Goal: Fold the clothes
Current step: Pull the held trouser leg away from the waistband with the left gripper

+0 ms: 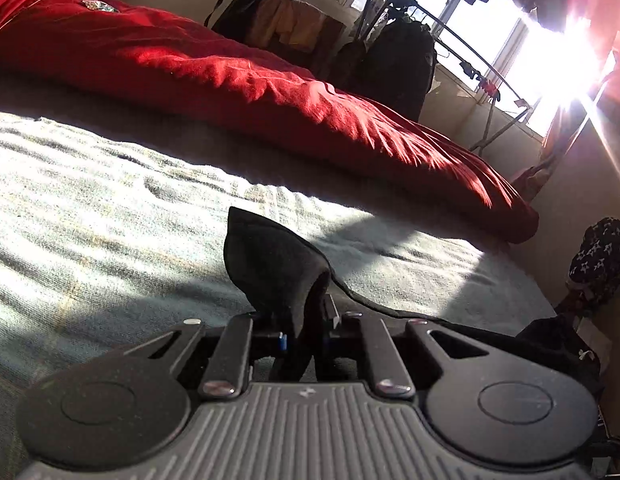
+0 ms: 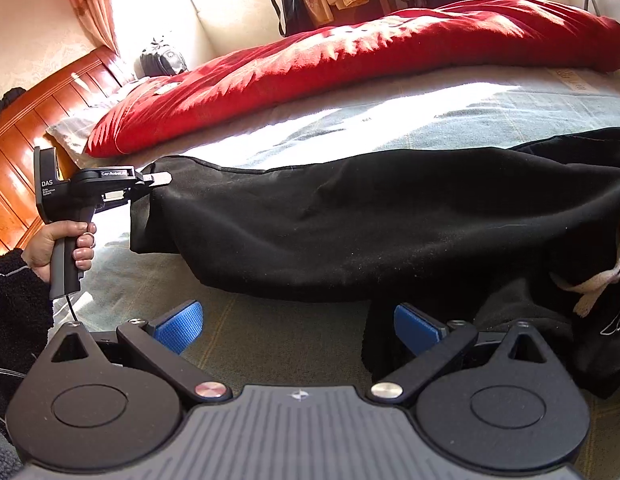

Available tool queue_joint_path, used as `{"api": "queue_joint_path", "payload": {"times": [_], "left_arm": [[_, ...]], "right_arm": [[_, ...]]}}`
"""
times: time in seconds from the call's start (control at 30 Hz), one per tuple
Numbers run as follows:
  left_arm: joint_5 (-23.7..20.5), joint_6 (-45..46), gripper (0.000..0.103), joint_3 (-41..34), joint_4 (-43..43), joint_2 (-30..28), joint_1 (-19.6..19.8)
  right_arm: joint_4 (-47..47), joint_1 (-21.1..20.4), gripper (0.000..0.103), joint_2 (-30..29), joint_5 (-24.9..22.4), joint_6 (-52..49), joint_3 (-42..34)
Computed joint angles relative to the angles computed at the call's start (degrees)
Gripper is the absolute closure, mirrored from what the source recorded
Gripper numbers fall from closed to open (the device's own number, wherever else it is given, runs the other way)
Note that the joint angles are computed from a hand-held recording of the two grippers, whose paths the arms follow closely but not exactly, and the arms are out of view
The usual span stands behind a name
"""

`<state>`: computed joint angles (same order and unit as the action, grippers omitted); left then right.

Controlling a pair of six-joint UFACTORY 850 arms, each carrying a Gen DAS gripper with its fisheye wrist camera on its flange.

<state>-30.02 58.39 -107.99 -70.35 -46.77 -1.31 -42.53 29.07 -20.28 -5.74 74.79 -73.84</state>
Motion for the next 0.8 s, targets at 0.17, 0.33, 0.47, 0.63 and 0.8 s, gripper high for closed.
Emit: {"api": "queue_joint_path", "payload": {"times": [0.17, 0.33, 0.47, 0.63, 0.8], "left_arm": [[-2.5, -13.8, 0.090, -4.3, 15.1, -3.3, -0.7], [-5.1, -17.7, 0.038, -3.8, 18.0, -4.2, -0.5], [-5.7, -11.4, 0.001, -0.9, 16.9, -2.4, -1.5], [2.3, -7.1, 0.001, 5.5, 18.3, 1.3, -3.1], [1.5, -7.6, 0.001, 5.5, 15.4, 1.2, -1.7]], "right_arm": [[-12.0, -0.1, 0.000, 0.8, -1.4, 12.0, 0.6], [-9.3, -0.9, 0.000, 0.3, -0.9, 11.1, 0.6], [-5.9, -1.0, 0.000, -0.3, -0.4, 8.2, 0.5], [-8.6, -1.1, 0.000, -0.3, 0.3, 12.0, 0.9], [-9.7, -1.2, 0.000, -0.3, 0.7, 13.6, 1.1]]}}
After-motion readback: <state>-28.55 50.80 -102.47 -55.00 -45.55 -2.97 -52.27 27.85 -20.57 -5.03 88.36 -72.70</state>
